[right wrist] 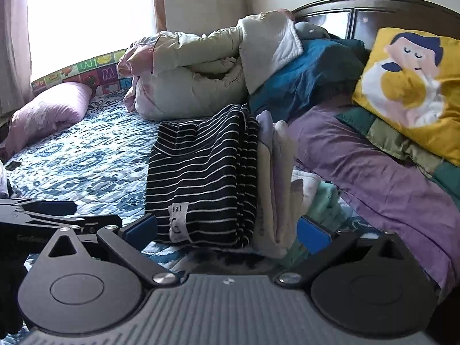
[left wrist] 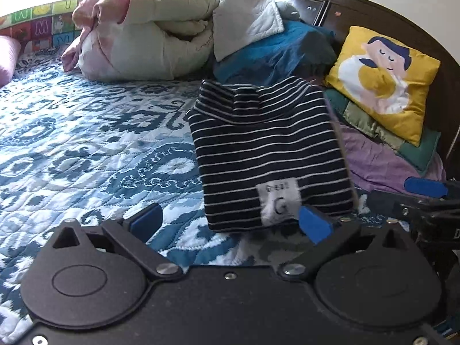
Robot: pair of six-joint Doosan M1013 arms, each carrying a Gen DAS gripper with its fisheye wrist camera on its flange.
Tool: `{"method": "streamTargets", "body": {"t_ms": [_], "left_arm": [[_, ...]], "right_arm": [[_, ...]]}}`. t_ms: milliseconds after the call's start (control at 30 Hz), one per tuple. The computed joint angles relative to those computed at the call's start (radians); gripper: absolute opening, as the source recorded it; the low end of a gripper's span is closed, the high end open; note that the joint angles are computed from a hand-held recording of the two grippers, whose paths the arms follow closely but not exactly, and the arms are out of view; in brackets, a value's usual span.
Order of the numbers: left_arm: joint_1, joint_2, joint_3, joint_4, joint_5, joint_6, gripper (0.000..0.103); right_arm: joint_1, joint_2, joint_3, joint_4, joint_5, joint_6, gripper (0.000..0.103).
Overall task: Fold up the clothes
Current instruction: 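Close the left gripper on the striped garment while the right gripper grasps it too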
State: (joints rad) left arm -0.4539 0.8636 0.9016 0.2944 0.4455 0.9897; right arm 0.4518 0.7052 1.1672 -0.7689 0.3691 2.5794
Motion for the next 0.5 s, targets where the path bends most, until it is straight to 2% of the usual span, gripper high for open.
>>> {"method": "streamTargets", "body": {"t_ms": [100,233,300,367,500], "left_arm": [[0.012,0.025,-0.028,-0.061,-0.012,0.051,0.100],[0.026,0.057,-0.059,-0.158,-0.032,0.143,0.093],[0.032,0.074,-0.078,-0.203,-0.033,0.183,0.083],[0.037,0.090,-0.099,-0.253,-0.029,0.220,0.079],[0.050,0.125,-0.143,-0.369,-0.013,0.295,0.073]], "right_arm": [[-0.010,0.023,-0.024,0.040,-0.014,-0.033,0.101],[-0.015,0.048,-0.053,0.105,-0.024,-0.133,0.078],[-0.014,0.061,-0.068,0.132,-0.020,-0.178,0.076],[-0.016,0.071,-0.080,0.176,-0.025,-0.231,0.061],[-0.019,0.088,-0.101,0.240,-0.034,-0.314,0.053]]}}
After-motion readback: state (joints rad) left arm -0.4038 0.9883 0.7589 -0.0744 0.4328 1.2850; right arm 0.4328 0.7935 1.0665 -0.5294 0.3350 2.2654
